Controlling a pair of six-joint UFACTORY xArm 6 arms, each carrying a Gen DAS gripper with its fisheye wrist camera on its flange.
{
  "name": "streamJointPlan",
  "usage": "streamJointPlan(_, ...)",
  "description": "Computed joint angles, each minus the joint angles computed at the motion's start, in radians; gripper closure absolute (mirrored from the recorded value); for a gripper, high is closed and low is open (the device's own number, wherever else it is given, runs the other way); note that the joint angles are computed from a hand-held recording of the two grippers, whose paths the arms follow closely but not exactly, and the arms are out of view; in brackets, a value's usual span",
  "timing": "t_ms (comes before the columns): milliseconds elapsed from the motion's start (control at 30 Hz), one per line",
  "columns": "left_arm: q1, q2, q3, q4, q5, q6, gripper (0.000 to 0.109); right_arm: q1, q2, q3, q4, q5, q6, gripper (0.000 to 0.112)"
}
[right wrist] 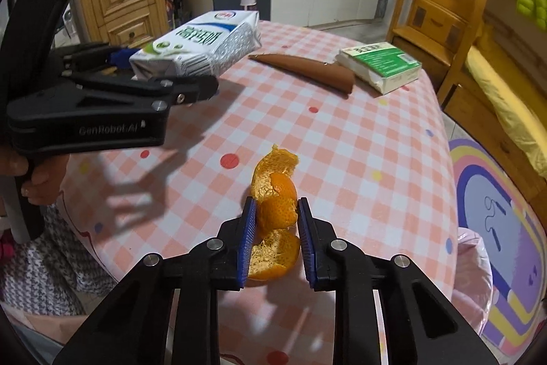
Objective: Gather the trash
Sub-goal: 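Carry the milk carton and orange peel over the pink bin and open both grippers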
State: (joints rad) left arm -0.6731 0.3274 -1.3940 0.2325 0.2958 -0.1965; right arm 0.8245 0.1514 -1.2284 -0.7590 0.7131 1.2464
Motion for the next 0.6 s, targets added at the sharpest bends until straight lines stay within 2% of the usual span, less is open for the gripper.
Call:
streamJointPlan(100,-0.005,0.001,-0.001,-0.001,-0.001,0.003,0.036,-0.004,-0.026,0.022,-0.026,-0.008,0.030,0.091)
streamJointPlan(233,-0.019,0.008,-0.013,-0.020,-0.001,0.021,0.036,0.001,-0.067,0.047,-0.072,0.032,0.077,0.091)
streamJointPlan(400,-0.054,0.019,-0.022,-0.068,-0.020,0.083,0.036,0.009,-0.169,0.114,-0.156,0.142,0.210,0.091)
streamJointPlan(600,-0.136,0.060,-0.071,-0.226,-0.046,0.252,0.036,0.007,-0.340,0.252,-0.189,0.287,0.393,0.091)
